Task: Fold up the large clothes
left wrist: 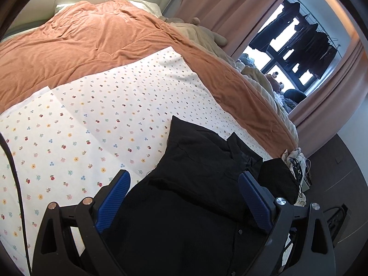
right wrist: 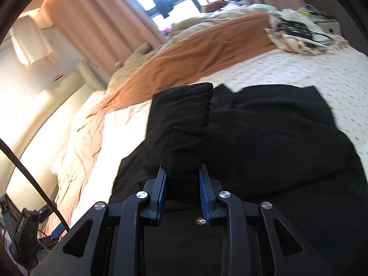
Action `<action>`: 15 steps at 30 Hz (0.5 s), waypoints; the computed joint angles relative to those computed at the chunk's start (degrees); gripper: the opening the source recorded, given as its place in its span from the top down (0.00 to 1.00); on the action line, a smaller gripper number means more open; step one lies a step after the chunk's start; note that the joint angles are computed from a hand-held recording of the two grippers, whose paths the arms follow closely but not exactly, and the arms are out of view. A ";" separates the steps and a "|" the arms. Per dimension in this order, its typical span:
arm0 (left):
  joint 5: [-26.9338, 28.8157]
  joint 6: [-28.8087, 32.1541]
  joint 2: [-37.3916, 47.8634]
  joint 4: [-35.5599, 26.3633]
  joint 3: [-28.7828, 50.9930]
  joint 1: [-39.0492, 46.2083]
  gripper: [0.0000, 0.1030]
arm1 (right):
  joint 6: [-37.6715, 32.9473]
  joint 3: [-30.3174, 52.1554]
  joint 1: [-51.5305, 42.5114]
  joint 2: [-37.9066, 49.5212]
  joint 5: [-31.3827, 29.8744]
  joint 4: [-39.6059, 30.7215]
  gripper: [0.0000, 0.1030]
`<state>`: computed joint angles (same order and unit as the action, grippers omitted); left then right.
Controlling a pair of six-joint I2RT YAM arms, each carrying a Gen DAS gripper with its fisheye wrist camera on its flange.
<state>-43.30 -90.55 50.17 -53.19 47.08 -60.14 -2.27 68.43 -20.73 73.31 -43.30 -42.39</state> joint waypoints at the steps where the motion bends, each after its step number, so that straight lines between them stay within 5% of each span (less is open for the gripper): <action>1: 0.05 -0.15 -0.14 -0.10 -0.13 0.16 0.06 | -0.79 0.75 0.86 1.29 -0.71 -1.52 0.71; 2: 0.16 -0.19 -0.24 -0.18 -0.26 0.34 0.06 | -2.13 1.90 0.66 3.14 -2.34 -3.76 0.68; 4: 0.39 0.10 -0.20 -0.11 -0.36 0.63 0.06 | -3.21 2.40 -0.16 4.94 -4.33 -4.20 0.34; 6: 0.38 0.30 0.28 -0.01 -0.21 0.53 0.06 | -4.03 2.59 -1.55 6.26 -4.69 -3.81 0.19; 15: 0.38 1.81 4.84 0.05 2.11 -0.51 0.06 | -5.03 3.18 -6.68 5.11 -5.24 -7.67 0.19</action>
<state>-42.92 -88.74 55.01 -53.15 49.19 -60.65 -7.30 71.61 -27.42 78.43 -48.54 -50.06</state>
